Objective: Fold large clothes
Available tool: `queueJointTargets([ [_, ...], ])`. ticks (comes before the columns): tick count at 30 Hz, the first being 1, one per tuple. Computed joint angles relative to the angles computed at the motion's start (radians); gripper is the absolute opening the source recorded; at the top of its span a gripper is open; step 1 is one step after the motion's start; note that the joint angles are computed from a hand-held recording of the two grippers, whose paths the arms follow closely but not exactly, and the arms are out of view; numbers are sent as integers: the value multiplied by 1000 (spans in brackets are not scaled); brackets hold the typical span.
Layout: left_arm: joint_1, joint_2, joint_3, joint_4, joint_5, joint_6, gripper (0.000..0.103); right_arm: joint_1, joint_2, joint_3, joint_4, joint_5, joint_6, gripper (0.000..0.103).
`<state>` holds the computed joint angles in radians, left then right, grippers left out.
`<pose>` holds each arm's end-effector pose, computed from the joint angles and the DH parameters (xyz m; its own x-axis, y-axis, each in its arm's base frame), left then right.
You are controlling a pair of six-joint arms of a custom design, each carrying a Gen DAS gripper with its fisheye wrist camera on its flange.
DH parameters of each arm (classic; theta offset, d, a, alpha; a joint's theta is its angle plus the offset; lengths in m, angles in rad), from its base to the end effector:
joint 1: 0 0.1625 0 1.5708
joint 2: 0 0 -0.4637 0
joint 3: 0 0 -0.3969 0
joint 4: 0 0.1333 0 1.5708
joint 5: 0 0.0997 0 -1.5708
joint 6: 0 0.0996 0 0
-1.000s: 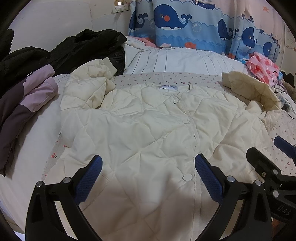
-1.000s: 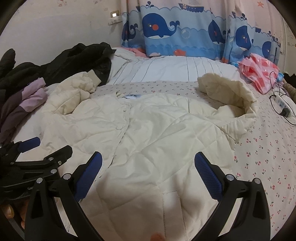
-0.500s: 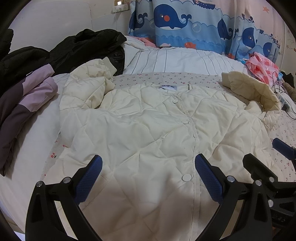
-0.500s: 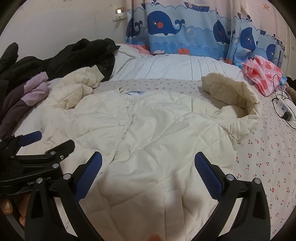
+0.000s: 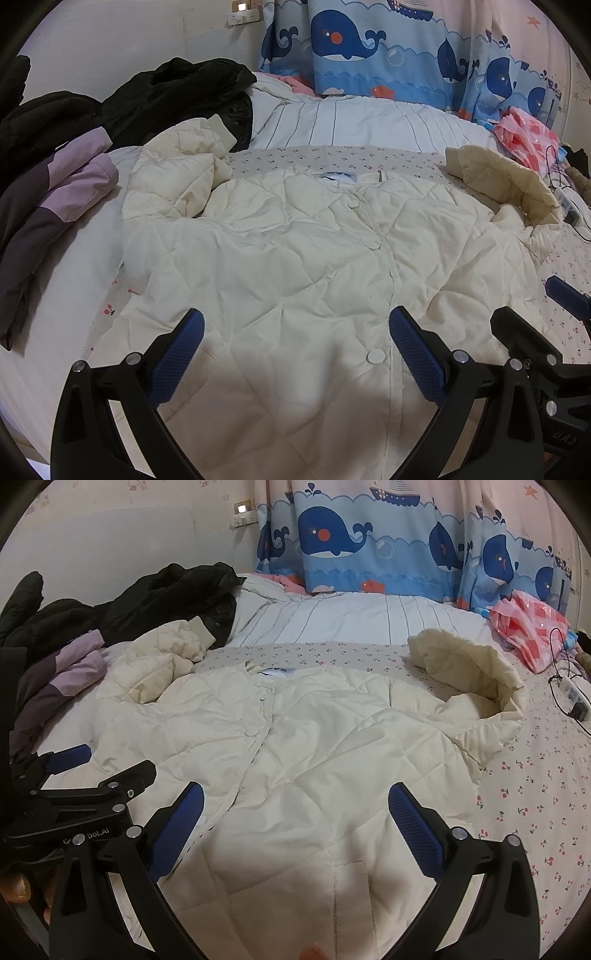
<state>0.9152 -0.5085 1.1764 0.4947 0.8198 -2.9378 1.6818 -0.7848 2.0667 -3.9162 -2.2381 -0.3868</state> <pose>-0.2392 -0.6411 0.0360 -0.6159 0.3734 -0.6937 0.6987 0.6658 -0.2620 0.1330 -0.5466 0.1589 -0.7582 0.2352 0.6082 -0.3669 0.6171 -0.6961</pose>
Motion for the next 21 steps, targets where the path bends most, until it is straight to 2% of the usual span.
queueJointTargets([
  [11,0,0,0,0,0,0,96,-1,-3,-2,6,-3,-3,97],
  [18,1,1,-3,3,2,-4,96,-13,-15,14,-9,48,24,96],
  [21,1,2,-4,4,2,-3,96,-17,-19,14,-7,48,32,97],
])
